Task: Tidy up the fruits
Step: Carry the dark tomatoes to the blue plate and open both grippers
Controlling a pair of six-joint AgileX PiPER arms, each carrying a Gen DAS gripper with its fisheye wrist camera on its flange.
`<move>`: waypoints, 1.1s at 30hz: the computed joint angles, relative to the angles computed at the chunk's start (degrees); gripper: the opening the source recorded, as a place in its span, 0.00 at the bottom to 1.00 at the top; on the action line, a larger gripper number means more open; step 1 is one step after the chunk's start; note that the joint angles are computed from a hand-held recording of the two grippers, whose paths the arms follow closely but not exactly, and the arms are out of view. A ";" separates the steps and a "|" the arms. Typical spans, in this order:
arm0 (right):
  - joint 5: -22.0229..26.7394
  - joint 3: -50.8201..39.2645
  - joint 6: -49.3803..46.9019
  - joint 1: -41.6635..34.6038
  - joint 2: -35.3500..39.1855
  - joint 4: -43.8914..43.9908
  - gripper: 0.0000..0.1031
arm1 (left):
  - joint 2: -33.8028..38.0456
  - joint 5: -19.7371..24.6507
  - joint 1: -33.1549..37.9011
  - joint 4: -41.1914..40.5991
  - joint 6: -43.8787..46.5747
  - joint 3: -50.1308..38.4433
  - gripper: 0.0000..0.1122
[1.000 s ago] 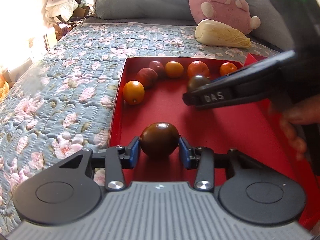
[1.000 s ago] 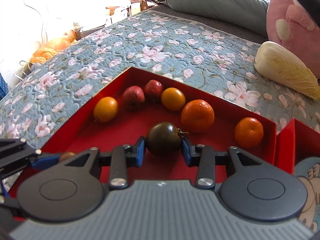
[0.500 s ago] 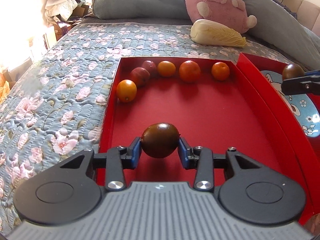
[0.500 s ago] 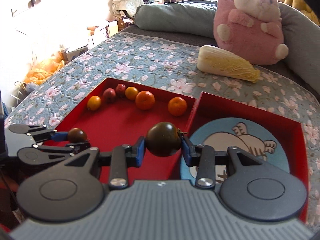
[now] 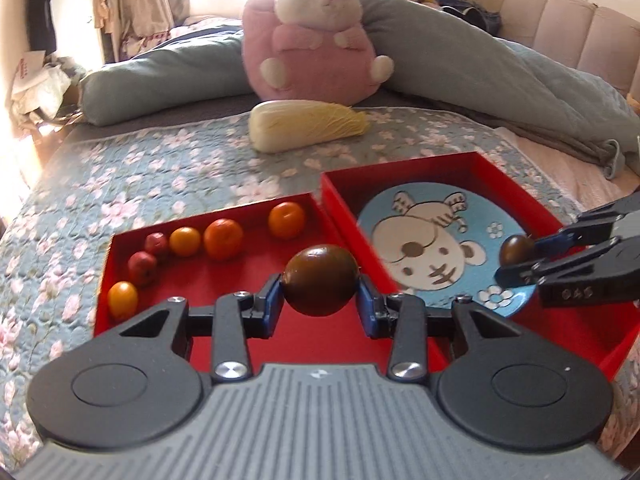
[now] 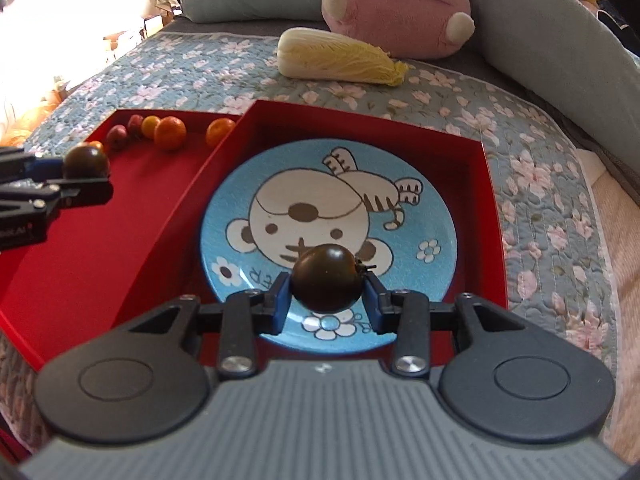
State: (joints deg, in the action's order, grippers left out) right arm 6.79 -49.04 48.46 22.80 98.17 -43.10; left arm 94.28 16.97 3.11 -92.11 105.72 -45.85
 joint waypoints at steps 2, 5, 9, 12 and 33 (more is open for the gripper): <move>-0.25 -0.11 -3.60 -0.34 1.12 3.09 0.40 | 1.24 -0.45 -3.80 1.36 -3.01 -2.18 0.40; -0.18 -0.39 -3.53 -0.65 2.09 2.33 0.40 | 4.89 -2.57 -9.78 1.74 -5.74 -6.36 0.40; -0.56 -1.01 -9.19 -1.68 3.55 7.91 0.40 | 10.01 -3.51 -14.61 -0.95 -4.18 -10.71 0.40; -0.81 -1.13 -10.26 -2.26 4.24 8.51 0.40 | 13.92 -4.22 -16.65 -2.95 -2.31 -13.77 0.40; -0.44 -2.04 2.19 -2.57 5.99 -3.67 0.41 | 19.79 1.47 -14.07 -0.88 -2.51 -17.05 0.59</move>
State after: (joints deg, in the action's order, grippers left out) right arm 6.34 -51.08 50.64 20.24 104.16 -46.77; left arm 114.07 18.44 -10.96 -92.99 103.21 -62.90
